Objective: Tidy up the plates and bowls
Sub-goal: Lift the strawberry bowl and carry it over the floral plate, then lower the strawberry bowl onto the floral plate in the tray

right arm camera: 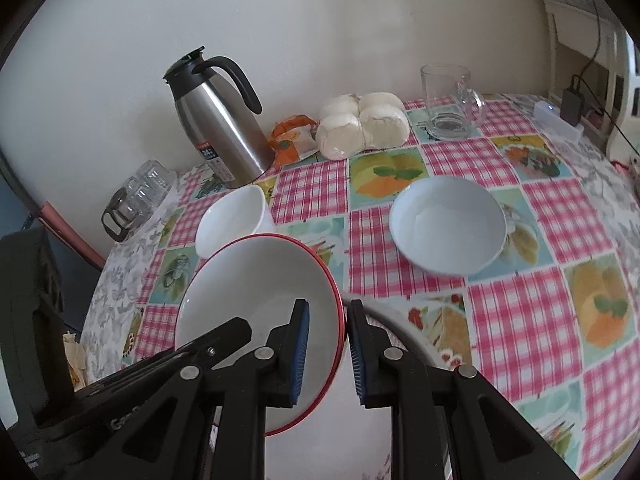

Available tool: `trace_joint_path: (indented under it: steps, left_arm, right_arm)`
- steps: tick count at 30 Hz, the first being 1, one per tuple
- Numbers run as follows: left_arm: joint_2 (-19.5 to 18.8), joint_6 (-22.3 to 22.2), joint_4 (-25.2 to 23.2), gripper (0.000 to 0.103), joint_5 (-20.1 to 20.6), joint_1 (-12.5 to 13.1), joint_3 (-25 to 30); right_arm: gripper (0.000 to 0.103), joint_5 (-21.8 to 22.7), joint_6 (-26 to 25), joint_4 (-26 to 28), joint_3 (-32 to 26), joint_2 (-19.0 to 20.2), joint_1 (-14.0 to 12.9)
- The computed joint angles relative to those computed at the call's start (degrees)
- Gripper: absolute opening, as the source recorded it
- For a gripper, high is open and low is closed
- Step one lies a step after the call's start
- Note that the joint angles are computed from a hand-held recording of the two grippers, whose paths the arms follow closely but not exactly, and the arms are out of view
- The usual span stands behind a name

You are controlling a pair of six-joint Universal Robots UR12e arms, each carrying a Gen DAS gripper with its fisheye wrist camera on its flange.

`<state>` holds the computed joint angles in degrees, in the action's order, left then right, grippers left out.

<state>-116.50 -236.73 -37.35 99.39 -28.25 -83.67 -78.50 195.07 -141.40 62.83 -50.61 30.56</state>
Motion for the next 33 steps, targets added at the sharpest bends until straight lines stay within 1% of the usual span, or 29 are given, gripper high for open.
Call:
trace_joint_path:
  steps: [4,12,16,20,33]
  left_arm:
    - [-0.11,0.50,-1.96,0.029,0.53,-0.44,0.28]
    - [-0.24,1.09,-4.57,0.029,0.99,-1.02,0.74]
    - [-0.46,1.35,-5.98,0.029,1.25,-1.21,1.34]
    - [-0.57,1.51,-6.69,0.029,1.33,-1.25,1.65]
    - [-1.24,1.55,-9.94,0.028,0.78,-1.20,2.86]
  right_arm:
    - [0.021,0.09,0.64,-2.01,2.85,-1.12,0.03]
    - [0.021,1.35,1.01,-3.28,5.46,-2.36,-0.25]
    - [0.021,1.37,1.22,-2.23,5.76,-2.44,-0.32]
    - [0.021,2.38,1.81,-1.61,5.84,-2.33,-0.63]
    - [0.023,2.51,1.67,0.33,5.27,-1.99,-0.57]
